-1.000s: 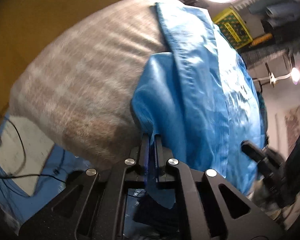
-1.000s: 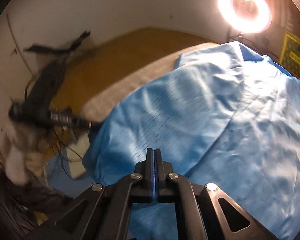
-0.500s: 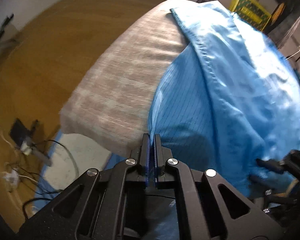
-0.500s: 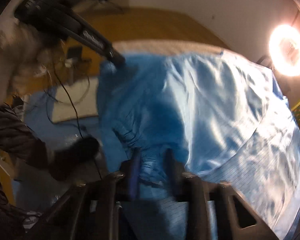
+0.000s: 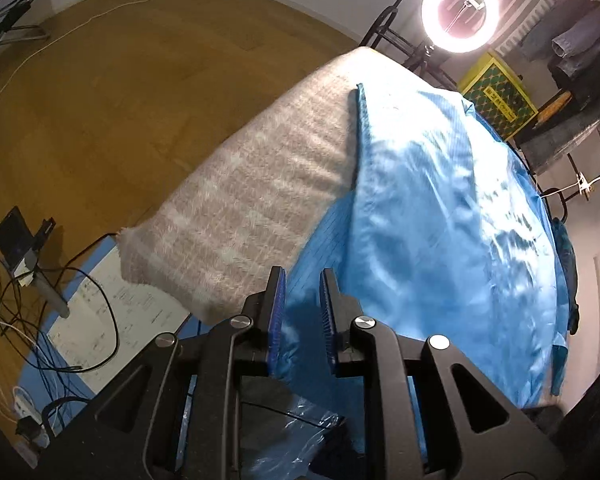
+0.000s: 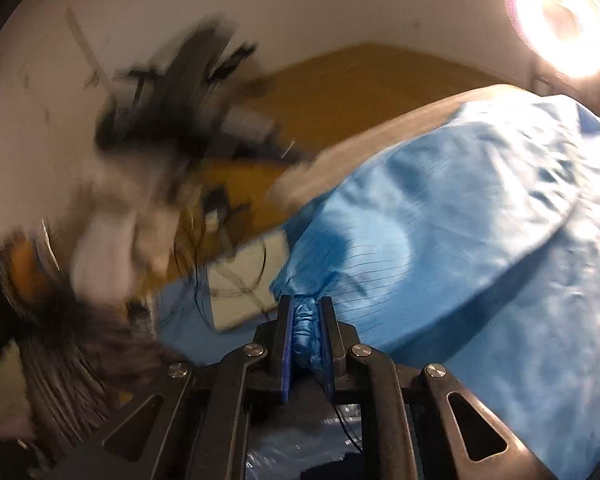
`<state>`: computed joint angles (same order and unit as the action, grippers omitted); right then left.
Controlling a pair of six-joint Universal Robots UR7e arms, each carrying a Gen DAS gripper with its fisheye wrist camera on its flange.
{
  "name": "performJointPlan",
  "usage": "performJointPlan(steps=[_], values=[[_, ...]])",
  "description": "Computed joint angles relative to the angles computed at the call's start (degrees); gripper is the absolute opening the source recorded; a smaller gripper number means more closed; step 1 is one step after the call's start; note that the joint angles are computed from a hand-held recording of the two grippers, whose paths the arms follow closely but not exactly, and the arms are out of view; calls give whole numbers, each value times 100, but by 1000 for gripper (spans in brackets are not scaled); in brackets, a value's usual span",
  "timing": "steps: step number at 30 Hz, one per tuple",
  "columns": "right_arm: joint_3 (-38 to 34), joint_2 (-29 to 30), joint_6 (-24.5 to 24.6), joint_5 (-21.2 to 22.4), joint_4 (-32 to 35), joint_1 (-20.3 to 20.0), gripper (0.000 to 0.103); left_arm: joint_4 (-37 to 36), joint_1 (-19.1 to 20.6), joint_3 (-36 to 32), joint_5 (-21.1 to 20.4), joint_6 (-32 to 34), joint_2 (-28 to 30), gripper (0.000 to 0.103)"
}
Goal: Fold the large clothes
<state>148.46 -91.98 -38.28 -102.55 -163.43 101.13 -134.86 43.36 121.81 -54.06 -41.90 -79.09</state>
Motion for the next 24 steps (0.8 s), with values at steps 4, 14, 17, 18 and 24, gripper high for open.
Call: performJointPlan(steps=[4, 14, 17, 18, 24], values=[[93, 377, -189, -408, -243, 146, 31, 136, -89, -19, -15, 124, 48, 16], [-608, -1834, -314, 1009, 1370, -1224, 53, -227, -678, 268, -458, 627, 227, 31], [-1146, -1594, -26, 965, 1218, -1465, 54, -336, -863, 143, -765, 1126, 690, 51], [-1372, -1429, 75, 941, 1180, -1539, 54, -239, -925, 17, -894, 1389, 929, 53], [-2947, -205, 934, 1117, 1514, -1891, 58, 30, -1047, -347, -857, 1866, 1736, 56]])
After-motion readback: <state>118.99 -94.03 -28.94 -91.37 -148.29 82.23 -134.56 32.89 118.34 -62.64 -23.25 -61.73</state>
